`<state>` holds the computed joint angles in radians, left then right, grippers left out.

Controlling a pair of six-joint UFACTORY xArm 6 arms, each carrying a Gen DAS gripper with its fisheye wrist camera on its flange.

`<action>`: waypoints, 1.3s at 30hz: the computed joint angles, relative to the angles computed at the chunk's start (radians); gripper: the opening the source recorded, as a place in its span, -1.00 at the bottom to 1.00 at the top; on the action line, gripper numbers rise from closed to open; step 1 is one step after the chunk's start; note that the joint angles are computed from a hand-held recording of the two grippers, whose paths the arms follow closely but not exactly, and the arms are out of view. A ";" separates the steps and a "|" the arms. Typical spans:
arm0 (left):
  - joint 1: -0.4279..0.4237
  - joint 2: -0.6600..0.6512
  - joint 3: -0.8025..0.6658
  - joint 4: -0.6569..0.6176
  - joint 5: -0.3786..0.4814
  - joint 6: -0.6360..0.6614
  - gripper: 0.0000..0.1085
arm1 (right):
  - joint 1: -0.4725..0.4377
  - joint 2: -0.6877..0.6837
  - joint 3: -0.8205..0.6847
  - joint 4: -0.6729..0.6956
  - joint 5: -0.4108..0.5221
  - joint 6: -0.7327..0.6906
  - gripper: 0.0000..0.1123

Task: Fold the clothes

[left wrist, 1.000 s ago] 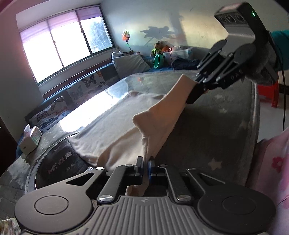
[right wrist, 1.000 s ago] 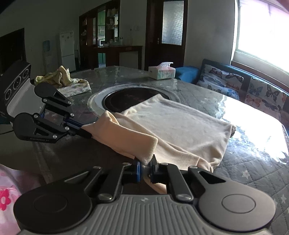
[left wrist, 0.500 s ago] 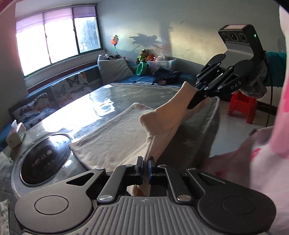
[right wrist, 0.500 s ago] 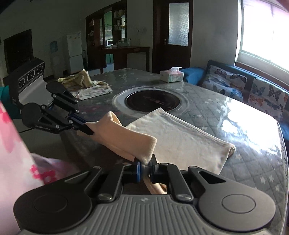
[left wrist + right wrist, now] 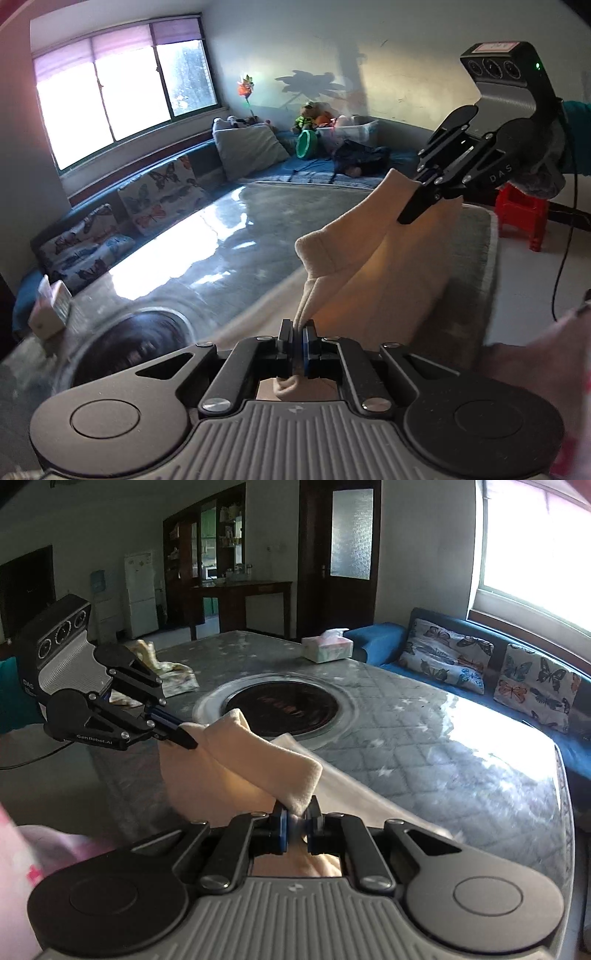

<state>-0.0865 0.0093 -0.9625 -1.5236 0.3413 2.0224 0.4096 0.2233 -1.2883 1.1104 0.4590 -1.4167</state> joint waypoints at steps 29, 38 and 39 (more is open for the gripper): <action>-0.056 0.493 -0.481 -0.013 -0.320 -0.258 -0.62 | -0.077 0.372 -0.297 -0.104 -0.166 0.387 -0.43; -0.118 0.337 -0.298 -0.074 -0.177 -0.216 -0.62 | -0.060 0.411 -0.311 -0.096 -0.213 0.407 -0.46; -0.126 0.332 -0.287 -0.089 -0.178 -0.188 -0.62 | -0.053 0.410 -0.306 -0.108 -0.230 0.409 -0.50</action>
